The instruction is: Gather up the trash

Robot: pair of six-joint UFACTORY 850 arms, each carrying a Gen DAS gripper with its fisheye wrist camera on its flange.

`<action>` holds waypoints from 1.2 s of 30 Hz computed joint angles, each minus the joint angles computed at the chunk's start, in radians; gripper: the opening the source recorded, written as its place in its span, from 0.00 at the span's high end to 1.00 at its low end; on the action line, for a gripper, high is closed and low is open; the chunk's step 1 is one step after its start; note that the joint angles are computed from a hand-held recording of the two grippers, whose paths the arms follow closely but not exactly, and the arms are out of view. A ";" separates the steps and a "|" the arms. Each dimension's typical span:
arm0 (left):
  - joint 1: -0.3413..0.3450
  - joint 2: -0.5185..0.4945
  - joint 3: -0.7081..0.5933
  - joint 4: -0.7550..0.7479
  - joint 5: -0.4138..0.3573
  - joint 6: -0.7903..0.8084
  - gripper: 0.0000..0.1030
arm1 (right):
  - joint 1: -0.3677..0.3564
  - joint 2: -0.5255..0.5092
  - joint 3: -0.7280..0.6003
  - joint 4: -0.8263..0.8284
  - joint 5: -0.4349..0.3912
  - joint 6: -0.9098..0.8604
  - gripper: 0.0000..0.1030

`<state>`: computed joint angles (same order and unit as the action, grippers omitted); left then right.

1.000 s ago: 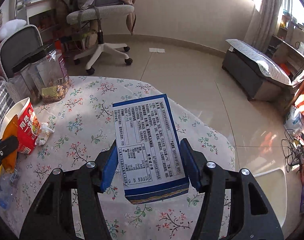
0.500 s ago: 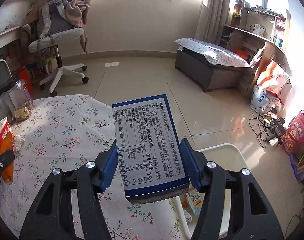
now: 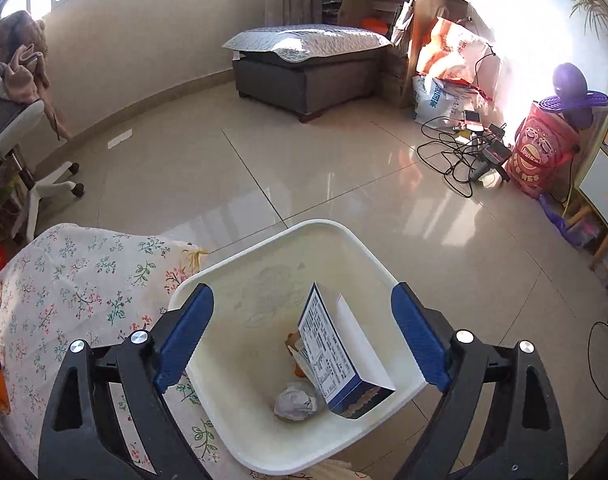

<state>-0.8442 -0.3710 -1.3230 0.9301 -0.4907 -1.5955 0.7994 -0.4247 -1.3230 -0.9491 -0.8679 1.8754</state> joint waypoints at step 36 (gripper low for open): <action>-0.059 -0.267 -0.376 -0.362 -0.009 0.461 0.31 | -0.010 0.117 0.146 -0.064 -0.124 0.217 0.07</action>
